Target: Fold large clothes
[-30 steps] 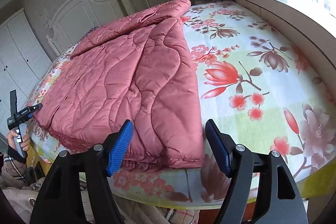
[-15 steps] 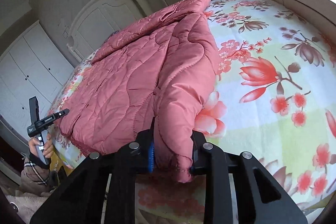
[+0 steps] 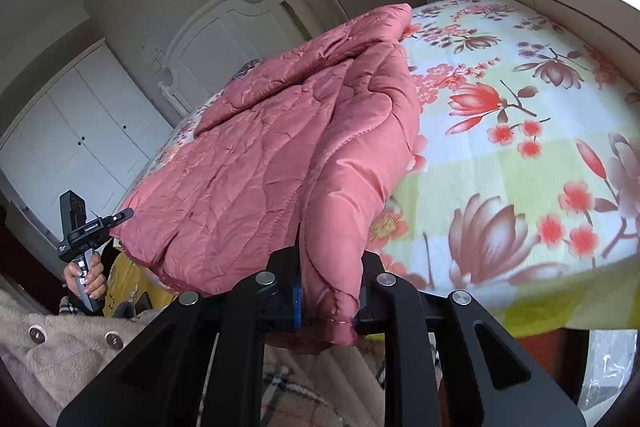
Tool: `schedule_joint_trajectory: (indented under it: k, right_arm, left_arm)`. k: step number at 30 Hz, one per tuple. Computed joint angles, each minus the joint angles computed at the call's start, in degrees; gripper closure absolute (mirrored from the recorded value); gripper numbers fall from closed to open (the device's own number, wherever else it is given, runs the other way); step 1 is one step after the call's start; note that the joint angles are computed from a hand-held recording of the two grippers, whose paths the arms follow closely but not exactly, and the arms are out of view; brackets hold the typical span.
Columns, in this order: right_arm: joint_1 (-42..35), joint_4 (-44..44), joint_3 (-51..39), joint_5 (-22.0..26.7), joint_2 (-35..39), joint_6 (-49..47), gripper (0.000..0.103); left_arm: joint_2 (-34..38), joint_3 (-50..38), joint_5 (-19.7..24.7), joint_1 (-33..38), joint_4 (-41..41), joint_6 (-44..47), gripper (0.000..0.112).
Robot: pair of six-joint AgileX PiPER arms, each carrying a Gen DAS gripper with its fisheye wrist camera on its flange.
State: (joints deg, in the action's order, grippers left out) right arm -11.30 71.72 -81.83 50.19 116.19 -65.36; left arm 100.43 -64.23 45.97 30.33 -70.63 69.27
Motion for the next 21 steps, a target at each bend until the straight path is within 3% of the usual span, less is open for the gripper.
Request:
schedule_joint_trajectory:
  k: [2, 7, 10, 13, 18, 21]
  right_arm:
    - [-1.3, 0.7, 4.2, 1.2, -3.8, -3.8, 0.085]
    - [-0.4, -0.8, 5.6, -1.6, -4.2, -2.8, 0.085]
    - [-1.2, 0.8, 7.6, -0.4, -5.4, -5.0, 0.085]
    - [-3.6, 6.1, 10.3, 3.4, -9.7, -8.3, 0.085]
    - [-6.0, 11.1, 10.0, 7.7, -17.5, -9.8, 0.085]
    - [-7.8, 11.8, 10.6, 9.3, -22.1, -11.6, 0.085]
  left_arm:
    - [-2.8, 3.5, 1.6, 1.9, -0.9, 3.1, 0.102]
    - [-1.0, 3.9, -4.0, -0.3, 3.0, -0.8, 0.102]
    - [-1.2, 5.4, -3.2, 0.5, 1.3, 0.6, 0.103]
    - [-3.7, 7.8, 5.9, 5.7, -5.8, 5.3, 0.105]
    - [-7.4, 6.3, 20.3, 13.8, -12.1, 5.4, 0.107]
    - [-9.6, 6.0, 23.4, 16.2, -12.8, 5.6, 0.107]
